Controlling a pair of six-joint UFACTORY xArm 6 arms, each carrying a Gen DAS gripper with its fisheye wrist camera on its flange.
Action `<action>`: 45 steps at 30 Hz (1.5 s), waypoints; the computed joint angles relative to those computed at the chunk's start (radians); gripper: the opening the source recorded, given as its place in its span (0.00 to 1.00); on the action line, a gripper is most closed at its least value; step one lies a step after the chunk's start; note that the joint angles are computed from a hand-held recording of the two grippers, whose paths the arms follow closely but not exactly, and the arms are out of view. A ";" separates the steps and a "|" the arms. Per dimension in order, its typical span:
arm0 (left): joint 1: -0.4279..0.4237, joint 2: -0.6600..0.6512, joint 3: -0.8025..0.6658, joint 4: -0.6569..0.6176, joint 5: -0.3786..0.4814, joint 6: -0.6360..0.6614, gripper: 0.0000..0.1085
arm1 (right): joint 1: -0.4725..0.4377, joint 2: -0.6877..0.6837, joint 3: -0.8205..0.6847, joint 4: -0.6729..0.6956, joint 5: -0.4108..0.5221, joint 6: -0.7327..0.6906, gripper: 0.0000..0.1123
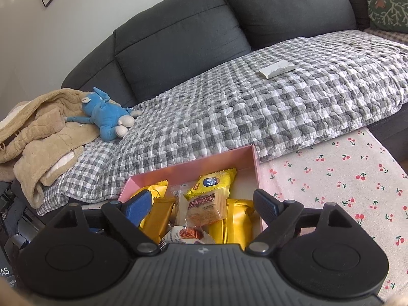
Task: Organize snacks
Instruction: 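Lower both packets into the pink box and open both tools, then withdraw both tools from the box toward the remaining snacks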
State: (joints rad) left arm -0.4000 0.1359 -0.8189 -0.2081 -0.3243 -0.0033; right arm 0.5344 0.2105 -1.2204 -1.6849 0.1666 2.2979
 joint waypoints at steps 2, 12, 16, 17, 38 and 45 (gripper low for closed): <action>-0.008 -0.024 0.017 -0.032 0.008 0.034 0.81 | 0.007 -0.022 0.021 0.015 0.013 -0.017 0.81; -0.116 -0.150 0.074 -0.572 0.069 0.524 0.90 | 0.051 -0.113 0.130 0.099 0.064 -0.096 0.91; -0.107 -0.215 0.143 -0.504 0.084 0.447 0.92 | 0.076 -0.139 0.161 0.127 0.087 -0.125 0.91; -0.101 -0.231 0.163 -0.466 0.085 0.409 0.92 | 0.082 -0.142 0.165 0.135 0.093 -0.136 0.91; -0.184 -0.411 0.363 -0.702 0.042 0.632 0.93 | 0.196 -0.195 0.249 0.136 0.192 -0.218 0.91; -0.186 -0.431 0.420 -0.659 0.008 0.578 0.93 | 0.218 -0.216 0.288 0.045 0.214 -0.173 0.91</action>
